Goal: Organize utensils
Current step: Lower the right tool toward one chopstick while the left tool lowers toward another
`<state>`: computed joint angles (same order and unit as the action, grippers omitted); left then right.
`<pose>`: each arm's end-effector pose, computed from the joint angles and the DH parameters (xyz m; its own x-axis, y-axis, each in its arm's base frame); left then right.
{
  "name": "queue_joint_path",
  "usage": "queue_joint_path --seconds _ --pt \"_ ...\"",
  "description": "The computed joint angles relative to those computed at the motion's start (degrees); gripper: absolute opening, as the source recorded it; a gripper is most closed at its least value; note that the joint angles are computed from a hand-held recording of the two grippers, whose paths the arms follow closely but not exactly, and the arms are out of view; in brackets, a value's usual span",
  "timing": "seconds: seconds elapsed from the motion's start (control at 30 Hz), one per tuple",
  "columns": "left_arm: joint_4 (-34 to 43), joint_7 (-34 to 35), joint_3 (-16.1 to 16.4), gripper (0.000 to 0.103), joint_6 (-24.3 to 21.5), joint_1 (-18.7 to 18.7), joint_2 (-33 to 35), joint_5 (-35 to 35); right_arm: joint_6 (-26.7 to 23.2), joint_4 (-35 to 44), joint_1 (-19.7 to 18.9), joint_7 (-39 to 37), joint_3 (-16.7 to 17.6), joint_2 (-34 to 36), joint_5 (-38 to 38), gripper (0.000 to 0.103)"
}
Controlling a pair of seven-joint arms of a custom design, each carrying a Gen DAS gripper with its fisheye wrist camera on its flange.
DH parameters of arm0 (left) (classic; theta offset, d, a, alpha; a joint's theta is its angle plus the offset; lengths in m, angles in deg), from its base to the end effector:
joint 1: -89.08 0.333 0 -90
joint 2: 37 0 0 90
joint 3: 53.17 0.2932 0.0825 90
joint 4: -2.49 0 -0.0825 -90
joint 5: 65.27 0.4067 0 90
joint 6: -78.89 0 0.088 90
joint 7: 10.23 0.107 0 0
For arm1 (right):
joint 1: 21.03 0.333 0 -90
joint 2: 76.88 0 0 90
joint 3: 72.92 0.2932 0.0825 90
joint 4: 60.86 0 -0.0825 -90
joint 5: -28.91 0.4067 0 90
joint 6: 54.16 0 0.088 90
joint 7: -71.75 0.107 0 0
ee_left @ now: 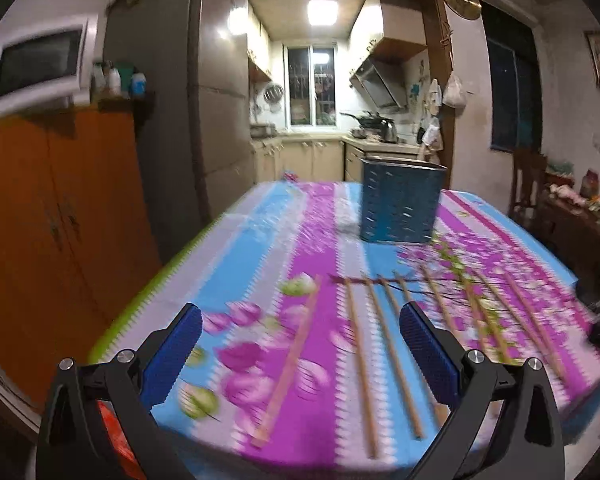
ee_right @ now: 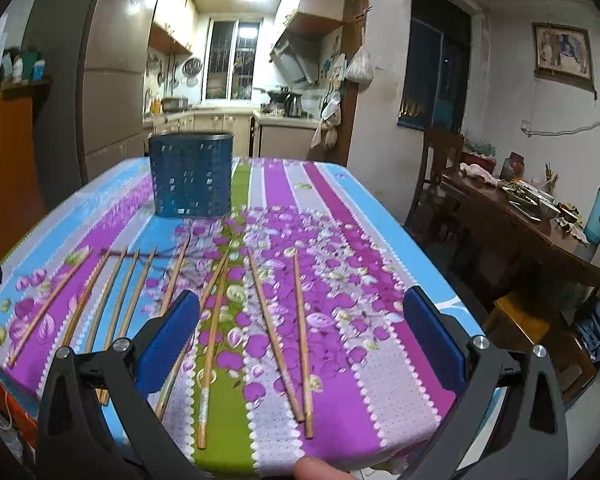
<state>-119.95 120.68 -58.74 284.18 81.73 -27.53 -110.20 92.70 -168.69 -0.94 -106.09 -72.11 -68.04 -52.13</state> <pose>0.5958 -0.0436 0.4239 0.0654 -0.9941 -0.0862 -0.3888 0.0541 -0.9197 0.6031 0.2460 0.4416 -0.2336 -0.9678 0.0937 -0.4620 0.0257 -0.8865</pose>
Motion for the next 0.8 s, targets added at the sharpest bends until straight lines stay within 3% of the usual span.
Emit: queue_joint_path --seconds 0.1,0.2,0.37,0.5,0.7,0.8 --pt "1.1 4.3 1.1 0.099 3.6 -0.1 0.8 -1.4 2.5 -2.5 -1.0 6.9 -0.9 -3.0 -5.0 0.098" --pt "-0.4 1.5 1.3 0.099 2.8 3.6 -1.1 3.7 7.7 -4.3 -3.6 10.9 -1.1 -5.2 -8.7 0.098" --pt "-5.4 -7.8 1.4 0.099 -1.7 9.8 -5.3 17.0 15.6 -6.9 -7.3 7.1 -1.0 -6.8 -5.0 0.098" --pt "-8.9 -11.7 1.9 0.098 -2.6 12.1 -7.2 24.3 19.1 -9.7 -8.5 -0.3 -0.5 -7.4 1.3 0.098" --pt "-14.5 -35.2 3.8 0.095 -4.8 16.3 -9.3 57.9 25.1 -13.2 -9.3 -7.4 -0.3 -7.6 9.8 0.098" --pt "-14.7 -43.4 3.6 0.087 -5.0 17.6 -8.1 69.9 25.1 -14.2 -8.8 -5.1 0.1 -8.1 6.2 0.098"
